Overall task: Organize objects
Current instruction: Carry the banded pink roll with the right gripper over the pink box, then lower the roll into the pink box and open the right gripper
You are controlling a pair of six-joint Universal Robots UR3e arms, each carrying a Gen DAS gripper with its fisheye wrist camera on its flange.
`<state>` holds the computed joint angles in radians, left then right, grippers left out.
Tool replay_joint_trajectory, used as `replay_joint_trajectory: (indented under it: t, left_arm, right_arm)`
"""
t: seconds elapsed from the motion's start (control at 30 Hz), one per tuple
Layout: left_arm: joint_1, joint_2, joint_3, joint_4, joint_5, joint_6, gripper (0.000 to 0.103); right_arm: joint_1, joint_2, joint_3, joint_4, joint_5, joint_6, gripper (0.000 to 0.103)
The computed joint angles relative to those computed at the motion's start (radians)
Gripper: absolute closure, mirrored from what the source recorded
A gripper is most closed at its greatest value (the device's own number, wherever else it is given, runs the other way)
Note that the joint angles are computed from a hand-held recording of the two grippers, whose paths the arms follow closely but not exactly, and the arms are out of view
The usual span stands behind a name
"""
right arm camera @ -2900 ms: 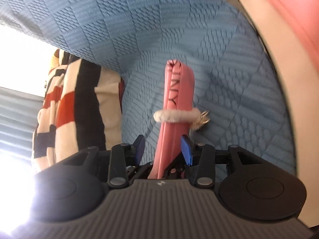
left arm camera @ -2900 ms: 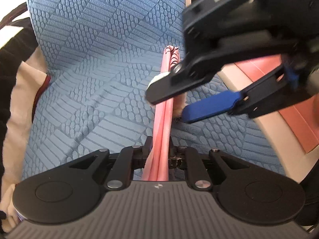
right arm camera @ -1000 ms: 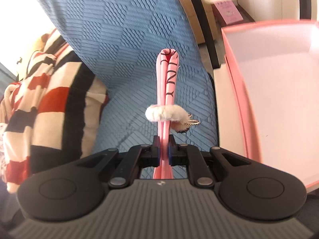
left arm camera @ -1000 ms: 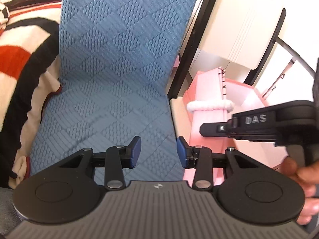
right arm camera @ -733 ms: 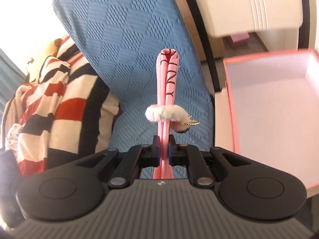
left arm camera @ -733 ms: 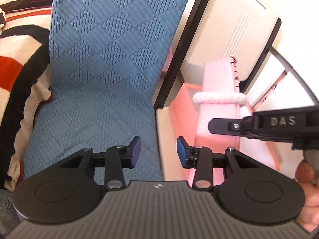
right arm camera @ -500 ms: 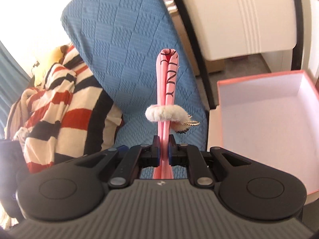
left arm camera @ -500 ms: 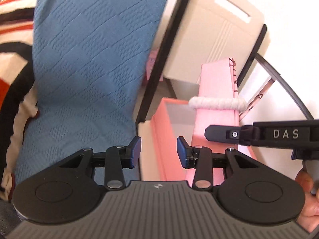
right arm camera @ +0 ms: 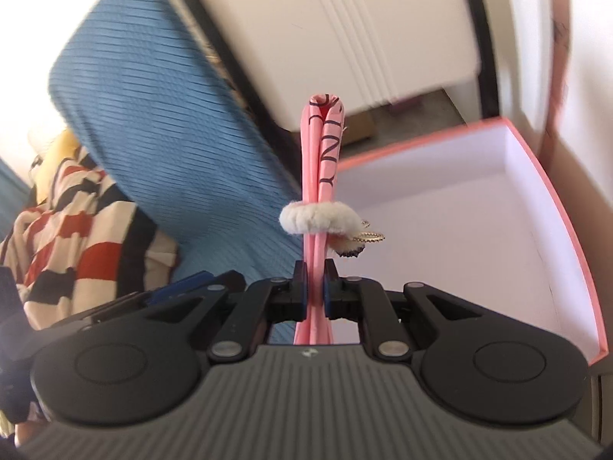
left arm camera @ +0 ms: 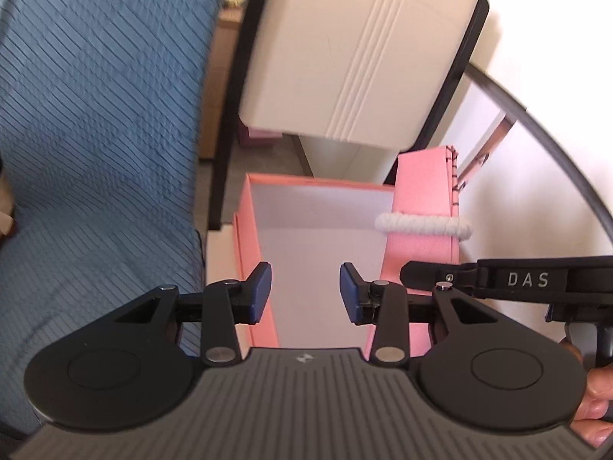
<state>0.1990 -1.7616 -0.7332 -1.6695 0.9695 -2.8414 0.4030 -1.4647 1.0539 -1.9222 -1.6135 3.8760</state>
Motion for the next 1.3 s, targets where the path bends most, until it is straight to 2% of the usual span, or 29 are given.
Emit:
replay_joint_trajectory:
  t: [0.17, 0.47, 0.73, 0.97, 1.03, 1.2, 1.3]
  left_arm:
    - [-0.095, 0.003, -0.158, 0.127, 0.084, -0.042, 0.058]
    - [-0.195, -0.103, -0.208, 0.250, 0.186, -0.108, 0.058]
    - [-0.228, -0.140, -0.236, 0.305, 0.222, -0.132, 0.058]
    - [-0.218, -0.144, -0.211, 0.291, 0.221, -0.136, 0.056]
    - [-0.215, -0.133, -0.216, 0.296, 0.222, -0.123, 0.056]
    - [-0.181, -0.078, -0.250, 0.298, 0.190, -0.113, 0.056]
    - [-0.149, -0.042, -0.257, 0.286, 0.149, -0.101, 0.055]
  right_arm:
    - [-0.097, -0.103, 0.265, -0.110, 0.076, -0.011, 0.092]
    - [-0.213, -0.151, 0.539, -0.254, 0.166, -0.050, 0.091]
    - [-0.256, -0.125, 0.653, -0.333, 0.210, -0.069, 0.091]
    - [-0.243, -0.103, 0.651, -0.334, 0.185, -0.080, 0.089]
    - [-0.233, -0.104, 0.638, -0.327, 0.166, -0.086, 0.083]
    - [-0.218, -0.091, 0.580, -0.286, 0.133, -0.104, 0.050]
    - [-0.198, -0.110, 0.537, -0.245, 0.106, -0.091, 0.048]
